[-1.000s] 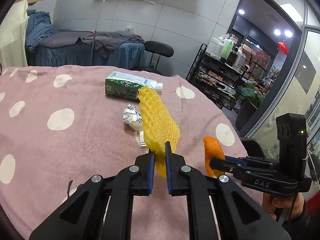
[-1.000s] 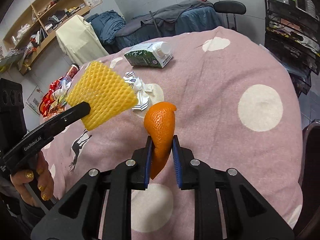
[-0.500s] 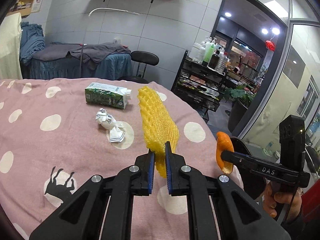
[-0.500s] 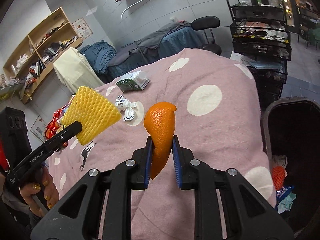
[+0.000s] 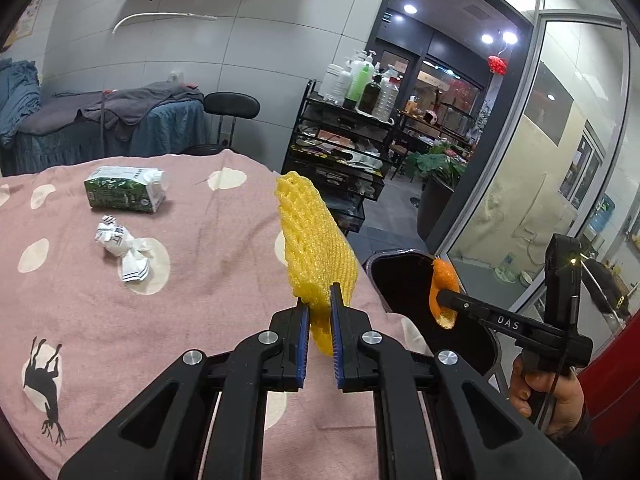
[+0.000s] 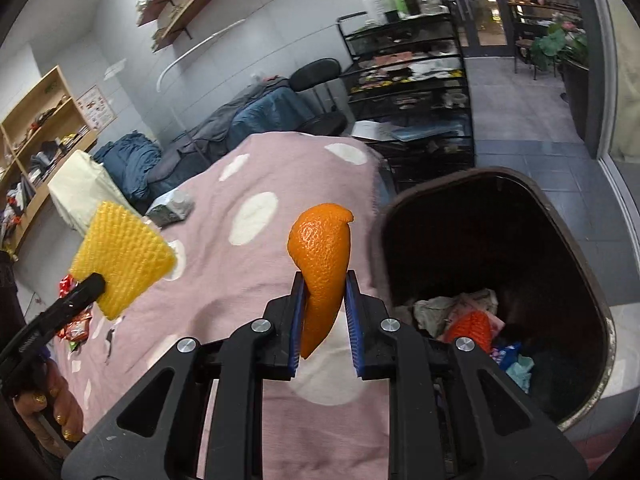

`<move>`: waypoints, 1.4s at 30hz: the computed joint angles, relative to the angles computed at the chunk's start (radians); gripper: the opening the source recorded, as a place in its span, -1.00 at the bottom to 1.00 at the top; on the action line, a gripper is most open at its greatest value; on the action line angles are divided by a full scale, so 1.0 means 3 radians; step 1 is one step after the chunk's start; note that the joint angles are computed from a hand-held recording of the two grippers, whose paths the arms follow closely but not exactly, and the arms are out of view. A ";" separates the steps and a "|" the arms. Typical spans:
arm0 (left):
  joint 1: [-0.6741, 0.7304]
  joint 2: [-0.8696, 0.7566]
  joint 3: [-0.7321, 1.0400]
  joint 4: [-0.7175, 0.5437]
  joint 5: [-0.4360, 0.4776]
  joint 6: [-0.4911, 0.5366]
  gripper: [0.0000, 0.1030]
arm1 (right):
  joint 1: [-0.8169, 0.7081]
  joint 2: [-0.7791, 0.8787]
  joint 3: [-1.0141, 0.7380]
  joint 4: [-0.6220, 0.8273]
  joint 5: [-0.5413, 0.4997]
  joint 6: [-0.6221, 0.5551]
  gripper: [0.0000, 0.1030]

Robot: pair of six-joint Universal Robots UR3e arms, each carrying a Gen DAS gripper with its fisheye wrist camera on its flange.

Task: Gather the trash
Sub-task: 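Carry the peel and yellow net over the bin and open both grippers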

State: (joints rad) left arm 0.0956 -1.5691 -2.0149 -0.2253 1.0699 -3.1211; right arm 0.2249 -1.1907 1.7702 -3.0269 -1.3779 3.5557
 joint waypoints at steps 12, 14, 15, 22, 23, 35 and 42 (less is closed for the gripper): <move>-0.0580 -0.0522 0.0564 -0.0030 0.0207 -0.0074 -0.80 | -0.0393 -0.0139 0.0676 -0.0263 -0.0110 0.0063 -0.60; -0.0665 -0.0611 0.0683 -0.0063 0.0236 -0.0061 -0.80 | -0.0399 -0.0107 0.0676 -0.0241 -0.0171 0.0078 -0.60; -0.0718 -0.0664 0.0756 -0.0085 0.0250 -0.0049 -0.80 | -0.0418 -0.0084 0.0691 -0.0238 -0.0191 0.0096 -0.60; -0.0946 -0.0896 0.1054 -0.0233 0.0270 -0.0023 -0.80 | -0.0511 -0.0043 0.0903 -0.0462 -0.0217 0.0238 0.26; -0.0975 -0.0934 0.1099 -0.0259 0.0275 -0.0016 -0.80 | -0.0530 -0.0067 0.0967 -0.0523 -0.0214 0.0243 0.26; -0.1320 -0.1327 0.1655 -0.0527 0.0438 0.0024 -0.80 | -0.0597 -0.0356 0.1395 -0.0890 -0.0449 0.0385 0.44; -0.1457 -0.1648 0.2112 -0.0823 0.0480 0.0107 -0.80 | -0.0624 -0.0516 0.1537 -0.0981 -0.0688 0.0540 0.54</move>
State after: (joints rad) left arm -0.3416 -2.0635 -1.3812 -0.4724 1.2138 -3.0890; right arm 0.0377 -1.3456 2.2312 -3.3213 -1.5844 3.7176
